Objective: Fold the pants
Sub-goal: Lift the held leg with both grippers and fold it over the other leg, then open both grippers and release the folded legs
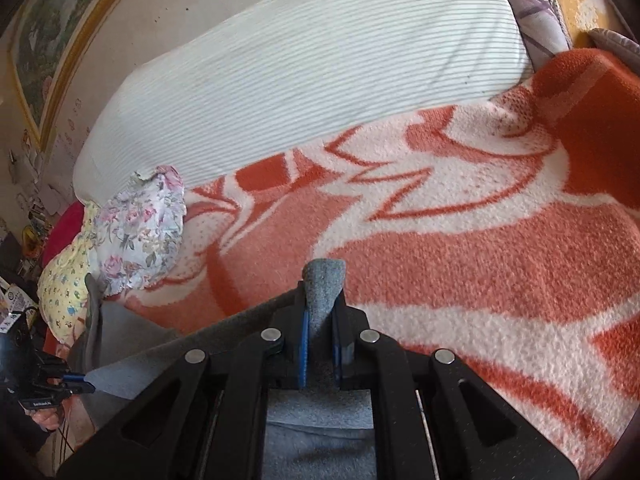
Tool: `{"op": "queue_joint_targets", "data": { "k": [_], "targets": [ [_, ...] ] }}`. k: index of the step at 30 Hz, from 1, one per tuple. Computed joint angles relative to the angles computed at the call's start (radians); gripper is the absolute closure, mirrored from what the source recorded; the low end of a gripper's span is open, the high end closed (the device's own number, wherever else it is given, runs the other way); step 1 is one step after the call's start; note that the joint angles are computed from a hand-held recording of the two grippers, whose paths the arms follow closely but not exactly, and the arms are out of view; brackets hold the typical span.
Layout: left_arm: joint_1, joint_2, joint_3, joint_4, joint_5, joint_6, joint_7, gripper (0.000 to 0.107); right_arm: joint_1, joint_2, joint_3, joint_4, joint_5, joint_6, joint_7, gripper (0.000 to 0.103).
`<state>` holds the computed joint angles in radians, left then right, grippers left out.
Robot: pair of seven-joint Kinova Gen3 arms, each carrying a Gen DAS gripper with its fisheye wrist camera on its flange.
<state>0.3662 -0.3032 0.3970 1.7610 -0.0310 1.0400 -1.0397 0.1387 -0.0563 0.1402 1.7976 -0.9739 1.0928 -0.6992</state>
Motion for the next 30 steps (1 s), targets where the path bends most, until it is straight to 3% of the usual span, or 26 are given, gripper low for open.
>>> {"op": "queue_joint_targets", "data": {
  "k": [6, 13, 18, 21, 24, 27, 28, 30],
  "targets": [
    [0.009, -0.016, 0.028, 0.044, 0.005, -0.011, 0.04, 0.103, 0.031, -0.041, 0.048, 0.096, -0.006, 0.068, 0.102, 0.093],
    [0.01, -0.025, 0.102, 0.067, -0.046, -0.007, 0.099, 0.103, 0.154, -0.082, 0.168, 0.213, 0.013, 0.247, 0.211, 0.093],
    [0.014, -0.029, 0.13, 0.09, -0.068, -0.02, 0.142, 0.102, 0.192, -0.11, 0.185, 0.266, 0.07, 0.271, 0.22, 0.093],
    [0.039, -0.018, 0.104, 0.116, -0.04, -0.043, 0.127, 0.099, 0.205, -0.126, 0.188, 0.293, 0.079, 0.259, 0.202, 0.092],
    [0.081, -0.014, 0.02, 0.146, 0.049, -0.061, 0.065, 0.091, 0.211, -0.133, 0.19, 0.286, 0.088, 0.269, 0.127, 0.083],
    [0.077, -0.073, -0.003, 0.167, 0.082, -0.06, 0.062, 0.089, 0.214, -0.204, 0.182, 0.266, 0.109, 0.25, 0.028, 0.045],
    [0.072, -0.101, -0.007, 0.172, 0.09, -0.056, 0.062, 0.083, 0.215, -0.242, 0.181, 0.264, 0.111, 0.236, 0.003, 0.027],
    [0.044, -0.161, -0.005, 0.179, 0.094, -0.033, 0.073, 0.069, 0.199, -0.312, 0.202, 0.27, 0.092, 0.22, -0.012, 0.023]
  ]
}}
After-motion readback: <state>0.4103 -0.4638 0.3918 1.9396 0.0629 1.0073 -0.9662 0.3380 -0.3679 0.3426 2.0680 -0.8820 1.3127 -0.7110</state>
